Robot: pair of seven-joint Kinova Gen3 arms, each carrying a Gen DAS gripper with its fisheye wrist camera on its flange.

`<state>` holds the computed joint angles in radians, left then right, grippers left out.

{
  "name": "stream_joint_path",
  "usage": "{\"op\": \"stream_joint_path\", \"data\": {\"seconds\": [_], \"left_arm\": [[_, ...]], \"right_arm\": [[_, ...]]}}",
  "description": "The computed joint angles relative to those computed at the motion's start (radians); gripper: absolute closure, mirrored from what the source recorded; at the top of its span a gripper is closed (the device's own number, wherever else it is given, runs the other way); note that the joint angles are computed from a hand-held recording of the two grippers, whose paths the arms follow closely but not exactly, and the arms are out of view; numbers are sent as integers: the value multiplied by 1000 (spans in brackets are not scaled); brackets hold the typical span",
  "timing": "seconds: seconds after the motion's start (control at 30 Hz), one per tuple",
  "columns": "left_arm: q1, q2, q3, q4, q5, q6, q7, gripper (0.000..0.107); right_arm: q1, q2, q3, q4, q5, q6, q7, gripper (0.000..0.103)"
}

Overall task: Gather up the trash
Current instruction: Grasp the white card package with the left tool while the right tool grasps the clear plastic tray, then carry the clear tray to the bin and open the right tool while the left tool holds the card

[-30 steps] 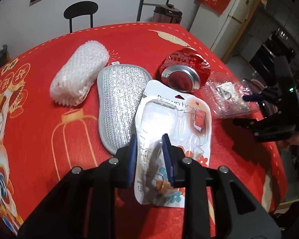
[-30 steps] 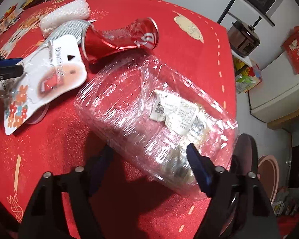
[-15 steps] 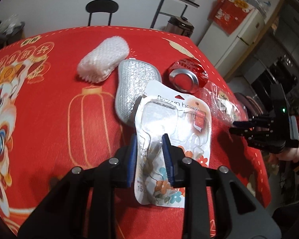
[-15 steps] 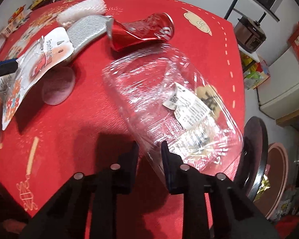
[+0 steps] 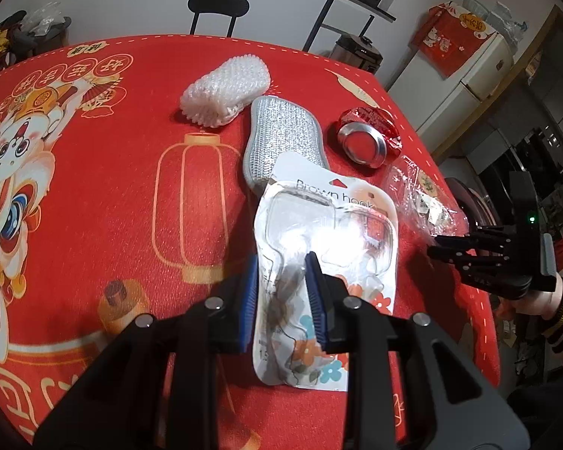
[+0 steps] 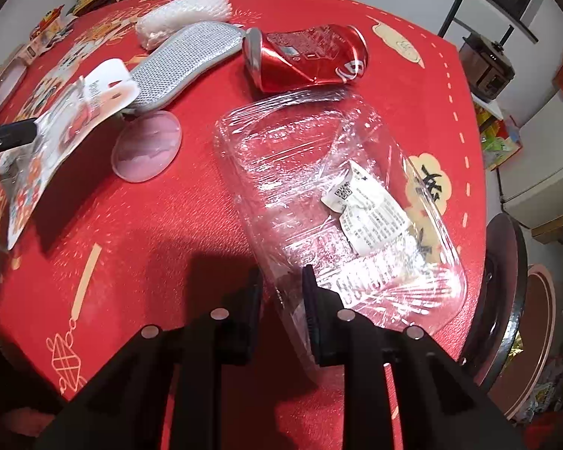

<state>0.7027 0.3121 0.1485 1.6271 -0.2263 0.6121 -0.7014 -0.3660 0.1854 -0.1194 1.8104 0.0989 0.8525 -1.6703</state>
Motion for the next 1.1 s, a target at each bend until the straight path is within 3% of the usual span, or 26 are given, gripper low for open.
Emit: {"op": "stream_joint_path", "data": {"seconds": [0.17,0.67,0.93,1.1], "left_arm": [[9,-9,-2,1,-11,4,14,79],[31,-44,6,-3,-63,20,80,79],[46,-51,10,-53,-116,50,92,79],[62,-46,12,-103,-146,72,97,79]], "right_arm": [[-9,-4,-2,2,16,2,-9,83],[107,-192,18,62,-308,12,147,96],[162,-286,76,85,-489,-7,229,96],[180,-327,105,88,-534,-26,265,96]]}}
